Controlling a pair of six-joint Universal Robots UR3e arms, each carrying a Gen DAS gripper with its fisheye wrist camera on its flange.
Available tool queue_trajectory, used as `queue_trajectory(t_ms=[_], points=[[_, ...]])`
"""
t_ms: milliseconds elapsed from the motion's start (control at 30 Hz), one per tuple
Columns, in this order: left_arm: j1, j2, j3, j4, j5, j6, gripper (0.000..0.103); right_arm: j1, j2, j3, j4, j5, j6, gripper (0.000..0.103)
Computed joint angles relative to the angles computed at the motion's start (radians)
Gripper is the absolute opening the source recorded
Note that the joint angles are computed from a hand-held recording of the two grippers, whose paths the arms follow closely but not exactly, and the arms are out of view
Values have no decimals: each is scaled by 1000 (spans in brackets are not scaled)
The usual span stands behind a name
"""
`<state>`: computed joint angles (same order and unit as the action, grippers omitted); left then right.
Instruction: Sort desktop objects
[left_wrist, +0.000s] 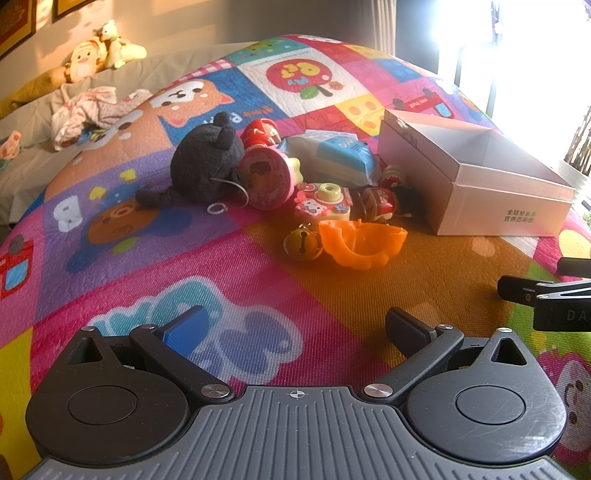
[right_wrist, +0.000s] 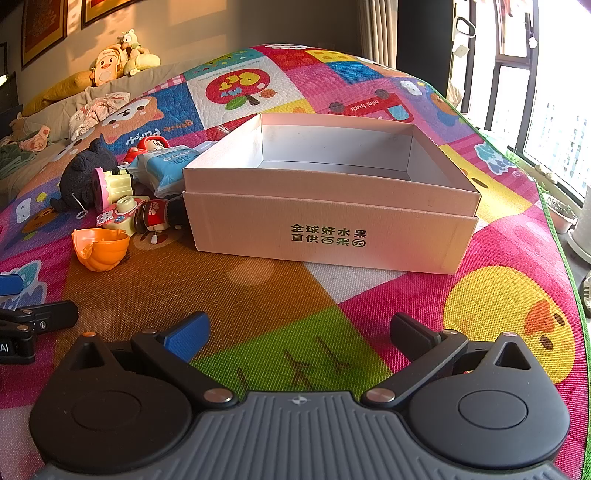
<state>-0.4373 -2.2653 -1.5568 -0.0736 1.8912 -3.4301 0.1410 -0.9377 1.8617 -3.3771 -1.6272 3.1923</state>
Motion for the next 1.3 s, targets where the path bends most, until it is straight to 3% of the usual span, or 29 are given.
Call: queue_trajectory(t_ms=[200, 367, 667, 867, 1000, 1200, 1300], points=[[1, 2, -2, -1, -2, 0, 103, -12, -3, -4, 9, 13, -2, 103], [3, 24, -12, -23, -6, 1, 103, 6, -36, -44, 144, -9, 16, 103], [10, 18, 54, -125, -22, 5, 103, 12, -25, -20, 84, -23, 26, 103], [25, 0, 54, -59, -54, 31, 103, 12, -27, -19, 83, -23, 26, 103], [17, -70, 145, -3, -38, 67, 103, 12, -26, -18, 82, -24, 27, 103], [-6, -195, 382, -85, -30, 179, 103, 14, -25, -19, 83, -26, 27, 103], [-39, -257, 468, -97, 78, 260, 103, 13, -29, -20, 93, -25, 24, 103]])
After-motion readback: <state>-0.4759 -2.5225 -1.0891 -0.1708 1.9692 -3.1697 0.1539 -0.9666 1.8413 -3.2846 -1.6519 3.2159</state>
